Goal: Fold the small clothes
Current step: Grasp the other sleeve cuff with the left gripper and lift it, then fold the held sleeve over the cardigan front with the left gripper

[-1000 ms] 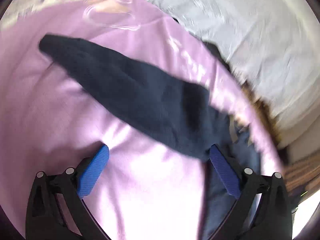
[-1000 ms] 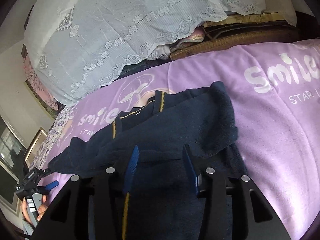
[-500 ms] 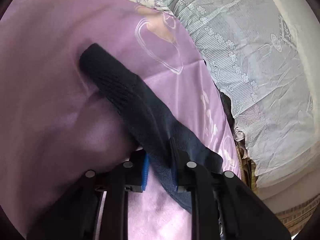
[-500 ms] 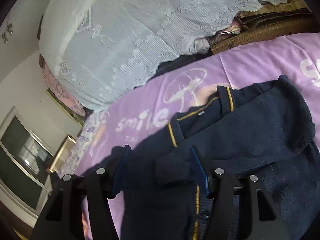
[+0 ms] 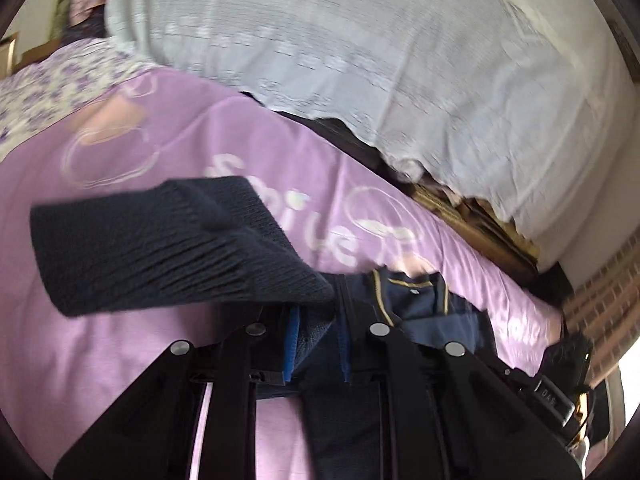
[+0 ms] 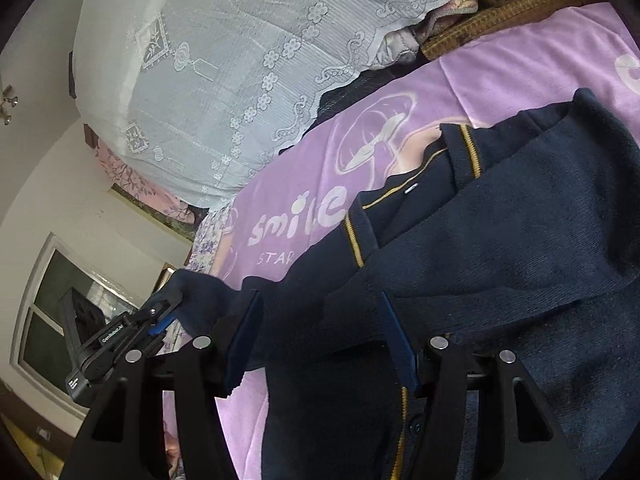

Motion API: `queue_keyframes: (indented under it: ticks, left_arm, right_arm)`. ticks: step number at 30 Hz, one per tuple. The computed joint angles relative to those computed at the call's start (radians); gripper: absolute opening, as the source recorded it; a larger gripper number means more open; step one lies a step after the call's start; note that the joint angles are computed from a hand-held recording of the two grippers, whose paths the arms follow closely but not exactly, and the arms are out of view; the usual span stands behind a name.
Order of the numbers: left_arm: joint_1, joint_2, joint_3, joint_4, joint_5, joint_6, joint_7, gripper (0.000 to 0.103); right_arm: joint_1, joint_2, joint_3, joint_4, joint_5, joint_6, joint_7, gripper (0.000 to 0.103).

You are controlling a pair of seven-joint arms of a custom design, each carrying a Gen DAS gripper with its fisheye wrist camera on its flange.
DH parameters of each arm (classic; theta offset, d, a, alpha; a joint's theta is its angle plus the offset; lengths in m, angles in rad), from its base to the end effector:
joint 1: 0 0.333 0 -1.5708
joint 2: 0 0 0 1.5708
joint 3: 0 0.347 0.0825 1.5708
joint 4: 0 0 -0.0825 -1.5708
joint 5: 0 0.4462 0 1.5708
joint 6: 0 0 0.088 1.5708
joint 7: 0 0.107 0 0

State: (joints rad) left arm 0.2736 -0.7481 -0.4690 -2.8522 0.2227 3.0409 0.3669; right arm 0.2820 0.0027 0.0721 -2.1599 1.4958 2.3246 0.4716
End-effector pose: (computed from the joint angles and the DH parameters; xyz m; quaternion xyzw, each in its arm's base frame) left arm 0.3903 -0.0910 0.4594 -0.8216 0.3517 -0.3714 0.2517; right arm 0.5689 0.2292 0.4216 -0.7045 0.4660 0.1591 0.5111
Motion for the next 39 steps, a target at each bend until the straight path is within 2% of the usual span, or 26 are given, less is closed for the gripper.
queue_keyframes:
  ticks: [2, 6, 10, 15, 18, 22, 24, 25, 26, 28, 29, 31, 33, 34, 36, 38, 39]
  left_arm:
    - [0.004, 0.044, -0.018, 0.021, 0.009, 0.022, 0.005, 0.015]
    - [0.043, 0.142, -0.094, 0.087, 0.049, 0.006, 0.005, 0.015]
    - [0.062, 0.269, -0.137, 0.155, 0.111, 0.018, 0.006, 0.015]
    - [0.054, 0.452, -0.134, 0.239, 0.196, 0.006, 0.005, 0.02]
    - [0.065, 0.47, -0.139, 0.242, 0.259, 0.009, -0.041, 0.022]
    - [0.038, 0.463, -0.096, 0.226, 0.303, 0.04, -0.086, 0.023]
    - [0.011, 0.448, -0.072, 0.215, 0.311, 0.032, -0.094, 0.028]
    - [-0.002, 0.434, -0.064, 0.207, 0.314, 0.027, -0.096, 0.037]
    - [-0.01, 0.417, -0.06, 0.2, 0.32, 0.016, -0.098, 0.052]
    - [0.002, 0.359, -0.094, 0.189, 0.347, -0.046, -0.14, 0.074]
    - [-0.004, 0.336, -0.093, 0.181, 0.359, -0.063, -0.152, 0.078]
    - [-0.044, 0.281, -0.057, 0.146, 0.358, -0.073, -0.153, 0.079]
    - [-0.048, 0.209, -0.046, 0.099, 0.344, -0.083, -0.186, 0.091]
    - [-0.044, 0.179, -0.042, 0.076, 0.333, -0.09, -0.204, 0.095]
    - [-0.039, 0.144, -0.031, 0.045, 0.3, -0.12, -0.234, 0.095]
    - [-0.042, 0.15, 0.005, 0.022, 0.262, -0.14, -0.248, 0.095]
    - [-0.047, 0.168, 0.026, 0.014, 0.242, -0.132, -0.252, 0.095]
  right_arm:
    - [-0.004, -0.002, -0.003, 0.002, -0.001, -0.041, -0.003, 0.061]
    - [-0.011, 0.007, -0.007, 0.012, -0.015, -0.092, 0.01, 0.065]
    - [-0.021, 0.045, -0.006, 0.04, -0.042, -0.138, 0.047, 0.066]
    - [-0.031, 0.106, 0.01, 0.074, -0.089, -0.119, 0.125, 0.066]
    - [-0.042, 0.119, 0.019, 0.08, -0.08, -0.121, 0.133, 0.066]
    - [-0.036, 0.109, 0.032, 0.074, -0.065, -0.071, 0.105, 0.066]
    - [-0.026, 0.106, 0.037, 0.078, -0.067, -0.028, 0.094, 0.066]
    - [-0.022, 0.104, 0.039, 0.078, -0.067, -0.011, 0.096, 0.065]
    - [-0.018, 0.104, 0.041, 0.082, -0.069, 0.006, 0.1, 0.065]
    - [-0.007, 0.107, 0.046, 0.094, -0.084, 0.04, 0.111, 0.065]
    - [-0.001, 0.112, 0.049, 0.101, -0.101, 0.056, 0.12, 0.065]
    - [0.008, 0.125, 0.054, 0.113, -0.143, 0.081, 0.154, 0.065]
    - [0.003, 0.131, 0.056, 0.111, -0.131, 0.08, 0.153, 0.062]
    - [-0.007, 0.134, 0.054, 0.109, -0.107, 0.059, 0.145, 0.06]
    - [-0.029, 0.145, 0.048, 0.11, -0.053, 0.001, 0.157, 0.059]
    - [-0.036, 0.155, 0.046, 0.115, -0.032, -0.009, 0.185, 0.052]
    - [-0.032, 0.159, 0.048, 0.12, -0.045, 0.011, 0.199, 0.042]
